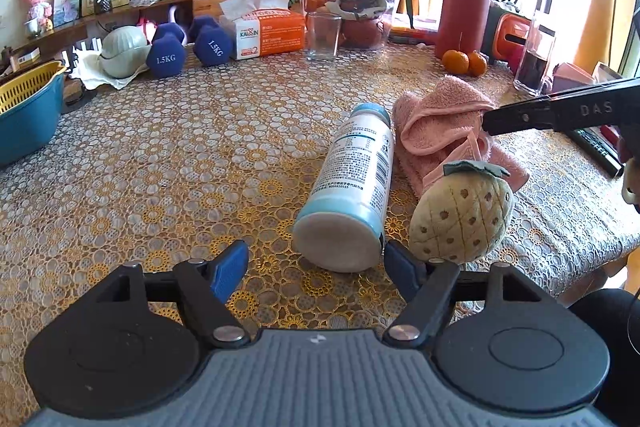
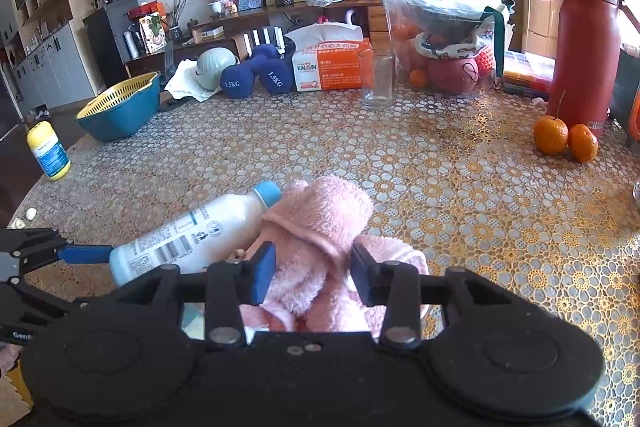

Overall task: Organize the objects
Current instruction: 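Lower the towel onto the table beside the pineapple toy and open the right gripper, then lower the white bottle onto the table and open the left gripper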

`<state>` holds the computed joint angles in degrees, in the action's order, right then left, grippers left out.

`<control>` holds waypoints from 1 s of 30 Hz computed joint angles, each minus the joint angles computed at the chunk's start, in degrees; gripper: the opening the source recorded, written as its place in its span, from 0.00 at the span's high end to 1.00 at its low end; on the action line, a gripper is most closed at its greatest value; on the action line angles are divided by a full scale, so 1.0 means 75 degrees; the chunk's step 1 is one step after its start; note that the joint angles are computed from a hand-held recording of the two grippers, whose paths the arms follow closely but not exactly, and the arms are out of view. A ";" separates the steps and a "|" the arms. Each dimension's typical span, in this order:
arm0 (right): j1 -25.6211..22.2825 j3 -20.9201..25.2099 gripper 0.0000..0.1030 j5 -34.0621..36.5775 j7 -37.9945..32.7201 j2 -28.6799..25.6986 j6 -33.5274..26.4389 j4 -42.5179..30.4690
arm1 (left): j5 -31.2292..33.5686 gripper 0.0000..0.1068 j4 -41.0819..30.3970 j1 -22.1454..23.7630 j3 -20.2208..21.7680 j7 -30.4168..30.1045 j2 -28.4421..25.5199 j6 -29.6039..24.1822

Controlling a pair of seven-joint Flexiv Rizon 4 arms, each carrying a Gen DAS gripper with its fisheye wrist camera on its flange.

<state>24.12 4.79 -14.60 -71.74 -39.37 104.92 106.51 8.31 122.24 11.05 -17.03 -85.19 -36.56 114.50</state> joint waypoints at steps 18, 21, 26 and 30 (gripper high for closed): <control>0.1304 -0.0377 0.28 0.1866 -0.1145 0.1010 0.2449 0.1842 | -0.0348 0.04 0.0984 -0.1140 0.0991 -0.0834 0.0972 0.1150; 0.1517 -0.0401 0.27 0.2299 -0.1371 0.1035 0.2695 0.1916 | -0.0346 0.04 0.1021 -0.1216 0.1012 -0.0961 0.1048 0.1155; 0.2101 -0.0631 0.24 0.3365 -0.1792 0.1039 0.2992 0.1977 | -0.0555 0.04 0.1080 -0.1584 0.1232 -0.0980 0.1096 0.1308; 0.2193 -0.0565 0.23 0.3832 -0.1846 0.1018 0.3102 0.2018 | -0.0531 0.04 0.1118 -0.1642 0.1230 -0.1063 0.1100 0.1408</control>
<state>40.57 0.55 14.14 -85.58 -31.74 128.19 121.65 4.33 130.62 -1.26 -7.80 -93.16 -28.31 125.06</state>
